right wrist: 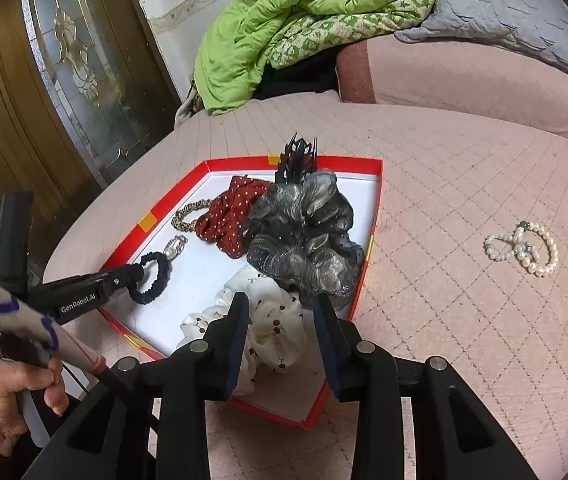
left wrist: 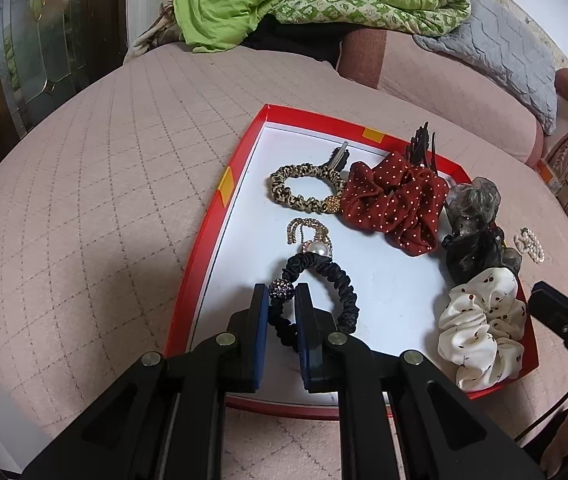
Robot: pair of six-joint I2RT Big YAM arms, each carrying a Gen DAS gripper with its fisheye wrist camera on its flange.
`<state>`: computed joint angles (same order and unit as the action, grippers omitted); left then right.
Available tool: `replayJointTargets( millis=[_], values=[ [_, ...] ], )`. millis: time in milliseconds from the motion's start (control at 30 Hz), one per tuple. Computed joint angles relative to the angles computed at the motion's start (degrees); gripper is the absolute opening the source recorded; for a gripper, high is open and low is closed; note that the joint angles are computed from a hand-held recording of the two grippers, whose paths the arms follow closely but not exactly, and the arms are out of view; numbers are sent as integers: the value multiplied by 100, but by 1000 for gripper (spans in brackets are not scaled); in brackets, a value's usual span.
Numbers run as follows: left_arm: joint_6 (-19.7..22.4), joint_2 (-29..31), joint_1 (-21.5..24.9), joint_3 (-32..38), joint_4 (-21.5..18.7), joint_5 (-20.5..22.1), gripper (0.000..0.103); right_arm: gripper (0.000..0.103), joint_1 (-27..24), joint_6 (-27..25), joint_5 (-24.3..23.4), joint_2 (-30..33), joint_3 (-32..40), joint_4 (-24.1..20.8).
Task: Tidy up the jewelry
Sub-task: 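Grasp the jade-bead necklace with the left gripper while the right grasps the pearl bracelet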
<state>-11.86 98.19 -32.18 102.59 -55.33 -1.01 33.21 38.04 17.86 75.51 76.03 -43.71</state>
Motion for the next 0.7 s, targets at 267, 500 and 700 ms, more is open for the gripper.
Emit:
replayJointTargets(
  millis=[267, 500, 700],
  values=[
    [63, 25, -65, 36, -21, -116, 27, 37, -59, 41, 122, -224, -167, 154],
    [72, -72, -98, -66, 150, -213, 32, 38, -161, 149, 208, -495, -370, 307],
    [206, -426, -207, -448, 826, -294, 34, 38, -452, 313, 373, -996, -721, 314]
  ],
)
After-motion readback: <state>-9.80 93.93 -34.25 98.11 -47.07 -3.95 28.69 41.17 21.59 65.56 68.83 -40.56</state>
